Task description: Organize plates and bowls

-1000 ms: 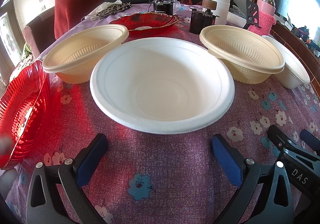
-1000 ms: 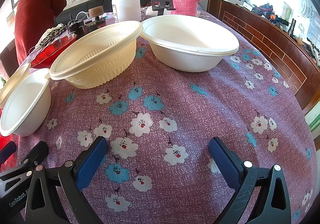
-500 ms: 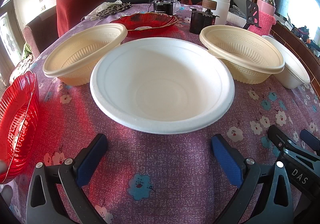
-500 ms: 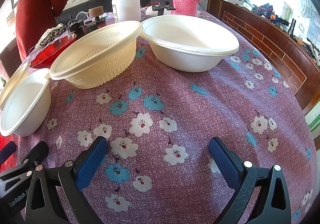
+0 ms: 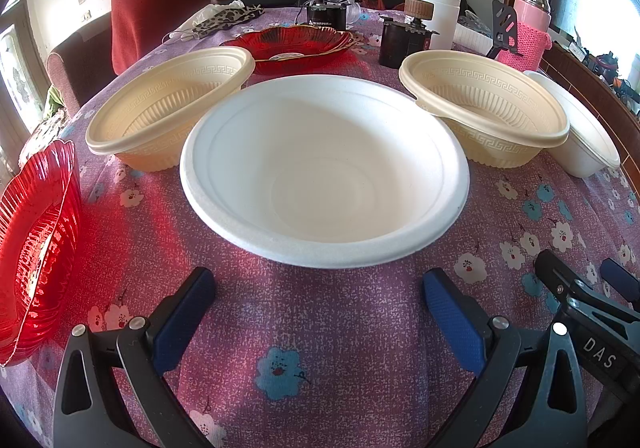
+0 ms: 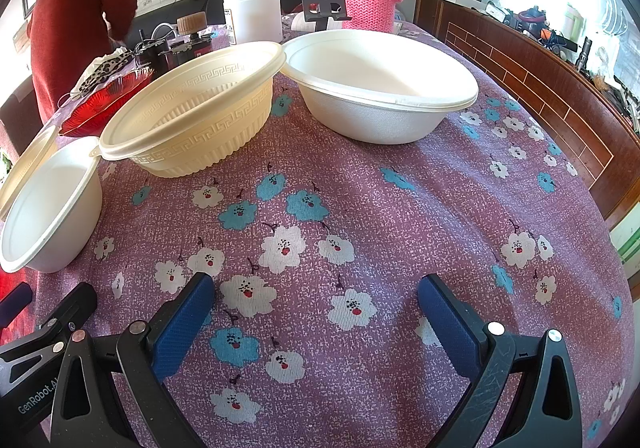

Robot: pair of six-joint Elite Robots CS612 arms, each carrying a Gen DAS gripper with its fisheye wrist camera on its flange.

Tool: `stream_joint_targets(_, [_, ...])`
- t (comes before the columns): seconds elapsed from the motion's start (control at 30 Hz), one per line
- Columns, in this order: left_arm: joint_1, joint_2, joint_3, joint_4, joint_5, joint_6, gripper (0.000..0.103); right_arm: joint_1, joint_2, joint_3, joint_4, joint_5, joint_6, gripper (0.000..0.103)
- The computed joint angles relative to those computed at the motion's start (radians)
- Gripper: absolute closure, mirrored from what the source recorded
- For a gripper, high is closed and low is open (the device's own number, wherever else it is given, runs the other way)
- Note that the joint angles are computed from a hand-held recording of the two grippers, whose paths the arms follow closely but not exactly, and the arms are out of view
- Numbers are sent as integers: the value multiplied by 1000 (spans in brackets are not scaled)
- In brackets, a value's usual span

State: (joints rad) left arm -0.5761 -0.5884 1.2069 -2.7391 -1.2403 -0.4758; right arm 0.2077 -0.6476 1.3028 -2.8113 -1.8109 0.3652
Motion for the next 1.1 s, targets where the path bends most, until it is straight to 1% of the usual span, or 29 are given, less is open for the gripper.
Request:
stream_joint_targets(0.53, [0,-2,2,5,-6,2,0,0,2,-1,-1,0,0,1])
stream_joint_targets(0.57, [2,-7,5,13,-21,12,0,0,2,-1,-2,0,0,1])
stream_joint_targets(0.63, [9,-19,14,40,-74,67,0,0,2,-1,-2,0,0,1])
stream_joint_targets(0.73, [19,-37,45,26,-127,132,0,0,3,-1,-2,0,0,1])
stream_joint_targets(0.83, [15,-58,95,-23,-142,173,0,0,3,-1,-2,0,0,1])
stream_joint_targets(0.87, [15,-57,97,-27,-144,178,0,0,3,-1,-2,0,0,1])
stream_joint_targets(0.97, [11,-71,125,-41,-134,177,0,0,3,-1,-3,-1,-1,1])
stream_joint_targets(1.1, [6,-78,138,-44,-116,166,0,0,4,-3,-2,-2,2,1])
